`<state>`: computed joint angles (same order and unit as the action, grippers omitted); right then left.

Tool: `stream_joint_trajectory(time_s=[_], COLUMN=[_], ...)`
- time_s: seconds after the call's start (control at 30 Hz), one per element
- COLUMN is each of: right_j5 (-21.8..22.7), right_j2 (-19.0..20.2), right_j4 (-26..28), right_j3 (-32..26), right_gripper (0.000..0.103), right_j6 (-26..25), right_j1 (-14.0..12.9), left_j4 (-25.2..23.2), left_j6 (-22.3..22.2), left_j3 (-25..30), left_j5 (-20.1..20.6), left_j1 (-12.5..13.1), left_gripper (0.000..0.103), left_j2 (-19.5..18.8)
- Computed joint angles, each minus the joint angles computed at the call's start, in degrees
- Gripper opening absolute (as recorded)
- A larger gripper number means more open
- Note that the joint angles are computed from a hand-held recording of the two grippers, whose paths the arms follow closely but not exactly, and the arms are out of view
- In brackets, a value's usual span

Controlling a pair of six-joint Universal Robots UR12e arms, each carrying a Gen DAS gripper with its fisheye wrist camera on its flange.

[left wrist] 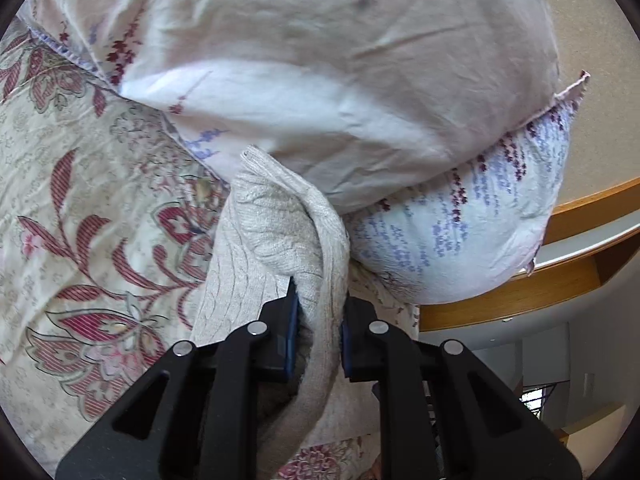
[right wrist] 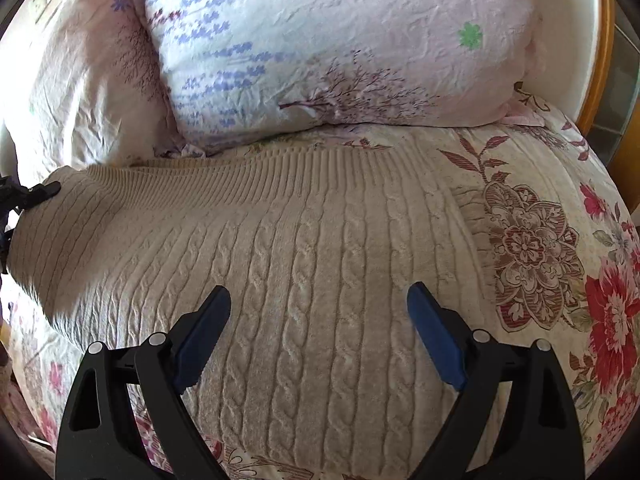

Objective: Fold small clothes

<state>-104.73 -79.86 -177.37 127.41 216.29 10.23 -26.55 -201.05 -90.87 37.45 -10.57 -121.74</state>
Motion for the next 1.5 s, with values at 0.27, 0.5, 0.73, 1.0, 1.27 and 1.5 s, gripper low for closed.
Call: stream_joint_trajectory(time_s=[0.27, 0.5, 0.73, 1.0, 1.27, 1.5], right_j5=[-1.42, -1.79, -1.92, -2.69, -2.59, 9.05], right_j2=[-2.56, -5.02, -6.56, -7.44, -9.29, -11.13], right_j4=[-3.03, -3.77, -4.99, -4.77, -4.62, -17.38], right_j3=[2.09, 4.19, 7.35, 9.03, 10.88, 13.69], right_gripper=[0.092, 0.092, 0.092, 0.092, 0.091, 0.071], right_j6=[2.27, 3.75, 7.34, 9.56, 11.99, 11.41], right_j1=[-0.64, -2.21, -3.50, -4.44, -6.29, -12.72], left_j4=[7.47, 8.14, -2.09, -14.86, -26.11, -17.01], left_j6=[-12.71, -17.68, -12.34, -4.08, 6.55, 18.93], left_j3=[1.96, 6.79, 10.26, 13.24, 16.07, 11.90], left_j5=[-7.40, -12.06, -12.06, -11.51, -21.74, -4.20], left_j1=[-2.95, -8.01, -12.76, -15.57, -15.89, -13.67], left_gripper=[0.015, 0.015, 0.015, 0.017, 0.047, 0.074], left_j2=[-1.89, -4.83, -6.84, -8.14, -9.35, -2.90])
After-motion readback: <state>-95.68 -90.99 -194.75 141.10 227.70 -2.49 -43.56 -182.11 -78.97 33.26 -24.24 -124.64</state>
